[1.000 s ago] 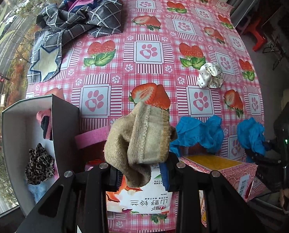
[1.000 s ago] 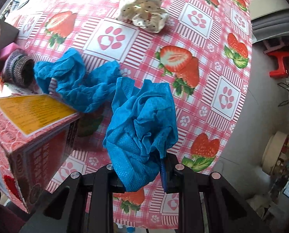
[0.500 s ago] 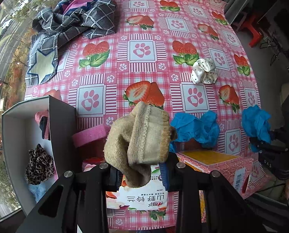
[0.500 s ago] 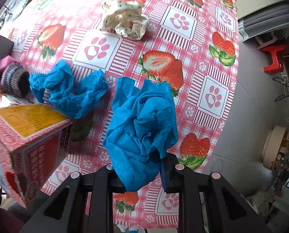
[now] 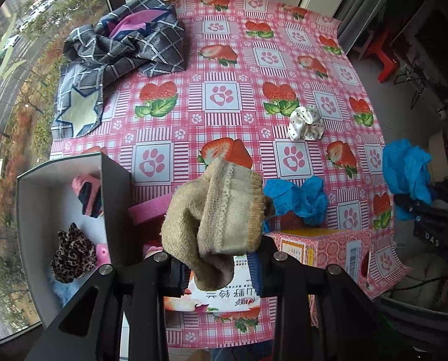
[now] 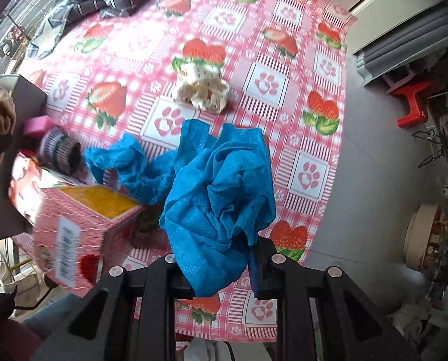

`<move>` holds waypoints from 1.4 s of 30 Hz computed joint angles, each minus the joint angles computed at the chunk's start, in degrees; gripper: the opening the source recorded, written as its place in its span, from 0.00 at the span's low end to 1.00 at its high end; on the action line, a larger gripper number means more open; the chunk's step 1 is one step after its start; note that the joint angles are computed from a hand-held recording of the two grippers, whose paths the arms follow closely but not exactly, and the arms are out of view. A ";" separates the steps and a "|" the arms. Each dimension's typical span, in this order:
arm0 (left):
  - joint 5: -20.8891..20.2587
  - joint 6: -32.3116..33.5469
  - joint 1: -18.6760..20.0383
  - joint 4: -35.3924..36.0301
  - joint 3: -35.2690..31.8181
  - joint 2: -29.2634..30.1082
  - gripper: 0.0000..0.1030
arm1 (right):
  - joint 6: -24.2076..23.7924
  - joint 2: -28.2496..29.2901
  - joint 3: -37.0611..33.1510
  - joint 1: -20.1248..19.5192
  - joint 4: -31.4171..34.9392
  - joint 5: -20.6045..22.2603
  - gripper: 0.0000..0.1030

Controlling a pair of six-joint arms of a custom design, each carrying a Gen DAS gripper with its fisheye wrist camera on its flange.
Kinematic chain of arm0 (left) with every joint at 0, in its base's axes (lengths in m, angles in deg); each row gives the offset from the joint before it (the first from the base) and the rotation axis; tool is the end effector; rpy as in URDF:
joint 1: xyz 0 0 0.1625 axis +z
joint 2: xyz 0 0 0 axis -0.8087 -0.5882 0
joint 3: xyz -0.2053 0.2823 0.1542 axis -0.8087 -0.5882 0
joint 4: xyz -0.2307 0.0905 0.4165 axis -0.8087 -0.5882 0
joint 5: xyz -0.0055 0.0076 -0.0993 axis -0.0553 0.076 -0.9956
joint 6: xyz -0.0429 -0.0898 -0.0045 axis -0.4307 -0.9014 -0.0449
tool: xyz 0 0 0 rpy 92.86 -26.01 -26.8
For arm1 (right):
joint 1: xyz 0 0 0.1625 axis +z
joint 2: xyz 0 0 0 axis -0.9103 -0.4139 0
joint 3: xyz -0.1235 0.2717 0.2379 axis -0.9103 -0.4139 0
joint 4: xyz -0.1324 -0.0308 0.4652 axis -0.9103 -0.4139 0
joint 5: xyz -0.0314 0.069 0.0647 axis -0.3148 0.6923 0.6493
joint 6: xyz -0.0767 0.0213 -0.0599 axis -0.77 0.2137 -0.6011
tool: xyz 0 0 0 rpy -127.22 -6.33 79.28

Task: Organize soft objects
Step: 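Lift the beige sock and blue cloth and carry them over the white box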

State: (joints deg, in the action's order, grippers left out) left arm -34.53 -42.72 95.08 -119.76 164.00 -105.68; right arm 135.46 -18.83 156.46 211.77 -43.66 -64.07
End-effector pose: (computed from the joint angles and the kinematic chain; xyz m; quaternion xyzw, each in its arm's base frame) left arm -0.0923 -0.3173 0.3770 0.3462 0.8888 0.0529 0.2956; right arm 0.4543 -0.1967 -0.0110 -0.1688 -0.8593 0.0749 0.4771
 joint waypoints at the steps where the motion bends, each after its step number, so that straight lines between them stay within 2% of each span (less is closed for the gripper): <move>1: 0.05 0.03 -0.05 0.17 -0.30 -0.23 0.33 | 0.21 0.23 -0.57 0.20 0.60 -0.22 0.25; 12: 0.76 0.81 0.11 1.53 -3.42 -2.26 0.33 | 2.06 5.82 -10.77 3.12 6.82 -3.70 0.25; 18: 1.81 0.37 1.76 2.03 -5.31 -3.01 0.33 | 0.38 8.31 -14.50 3.74 5.59 -5.59 0.25; 30: 5.86 -0.08 6.26 2.57 -9.18 -3.96 0.33 | -11.32 17.15 -23.66 3.08 -1.71 -7.96 0.25; 42: 9.35 0.18 12.95 1.32 -12.43 -3.17 0.33 | -22.44 25.66 -32.57 1.78 -5.92 -7.61 0.25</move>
